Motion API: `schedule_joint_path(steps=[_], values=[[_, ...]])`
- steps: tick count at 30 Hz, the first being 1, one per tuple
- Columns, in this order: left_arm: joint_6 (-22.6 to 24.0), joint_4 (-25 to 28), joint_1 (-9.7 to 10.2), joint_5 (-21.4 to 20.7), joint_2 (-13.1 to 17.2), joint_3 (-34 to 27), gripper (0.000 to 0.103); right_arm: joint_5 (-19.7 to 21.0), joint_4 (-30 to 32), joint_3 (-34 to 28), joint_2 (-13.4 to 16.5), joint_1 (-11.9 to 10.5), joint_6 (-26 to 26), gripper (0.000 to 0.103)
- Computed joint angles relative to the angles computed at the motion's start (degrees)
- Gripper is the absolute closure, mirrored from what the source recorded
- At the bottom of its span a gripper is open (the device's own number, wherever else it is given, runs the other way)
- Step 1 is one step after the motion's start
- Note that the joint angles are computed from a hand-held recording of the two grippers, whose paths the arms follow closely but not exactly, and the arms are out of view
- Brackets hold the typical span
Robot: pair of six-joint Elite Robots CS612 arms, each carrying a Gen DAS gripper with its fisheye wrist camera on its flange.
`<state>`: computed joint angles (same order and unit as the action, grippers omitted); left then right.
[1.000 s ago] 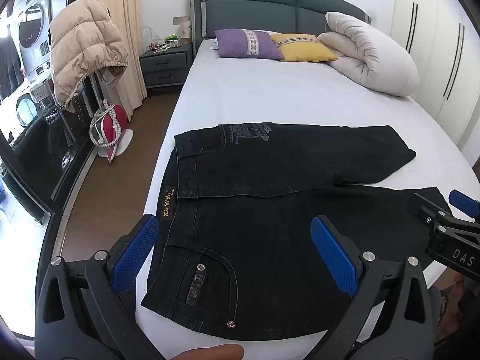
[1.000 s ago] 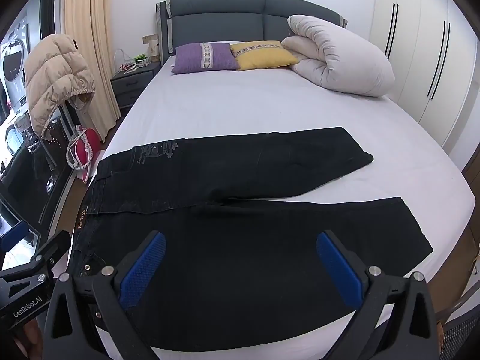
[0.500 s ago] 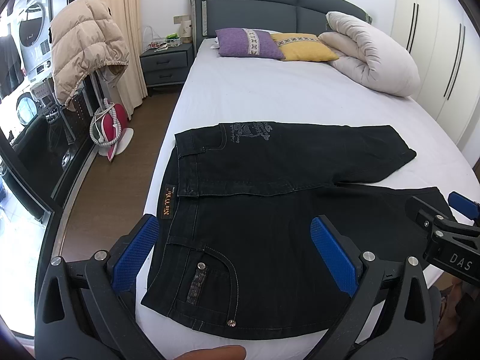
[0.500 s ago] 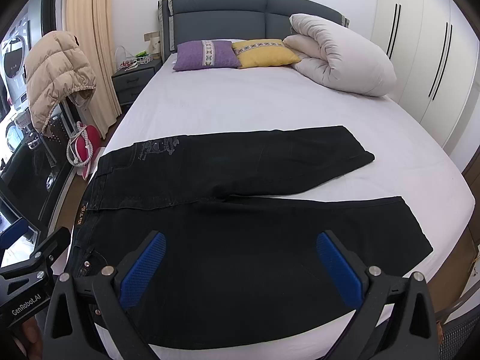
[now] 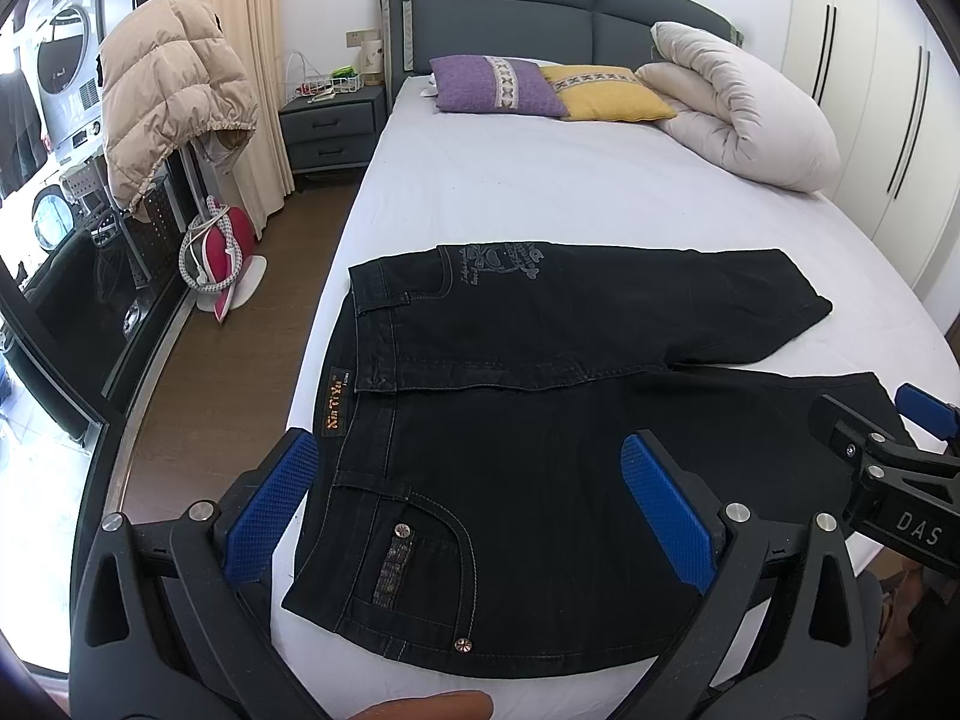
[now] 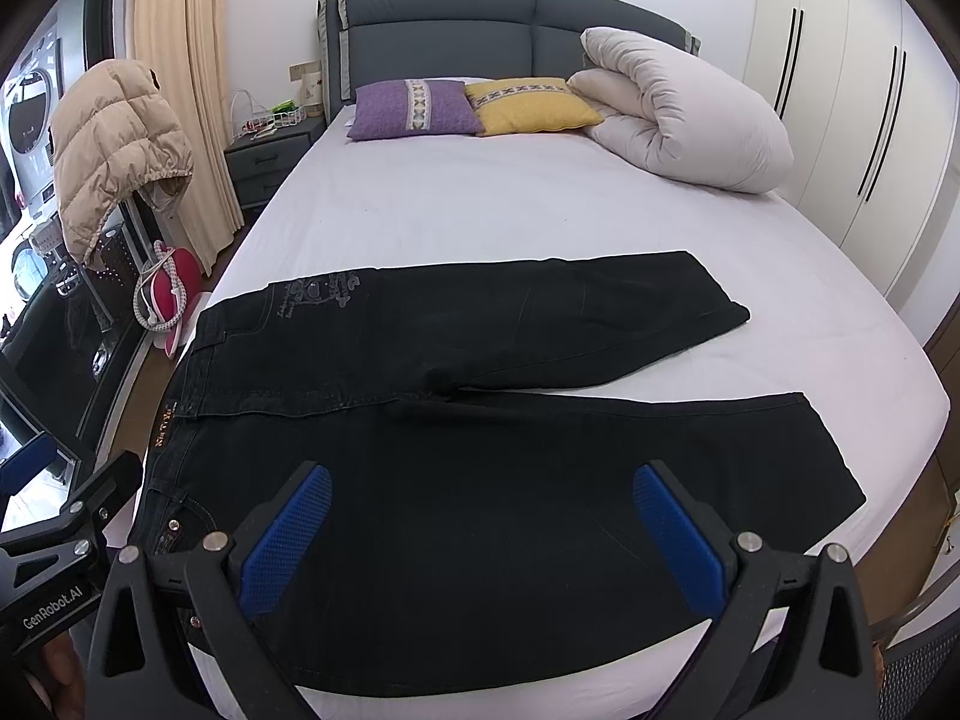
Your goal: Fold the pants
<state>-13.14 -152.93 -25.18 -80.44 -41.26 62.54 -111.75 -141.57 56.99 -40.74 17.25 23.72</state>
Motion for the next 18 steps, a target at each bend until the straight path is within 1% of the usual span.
schedule_joint_path(steps=[5,8,18], values=[[0.03,0.02,0.0,0.01,-0.04,0.1,0.0,-0.03,0.14,-0.13,0.07,0.01,0.02,0.0],[-0.1,0.1,-0.05,-0.04,0.62,-0.42,0.0,0.02,0.22,-0.19,0.08,0.0,-0.01,0.0],[-0.13,0.16,0.02,-0.12,0.69,-0.42,0.0,-0.11,0.3,-0.44,0.37,0.14,0.05,0.0]])
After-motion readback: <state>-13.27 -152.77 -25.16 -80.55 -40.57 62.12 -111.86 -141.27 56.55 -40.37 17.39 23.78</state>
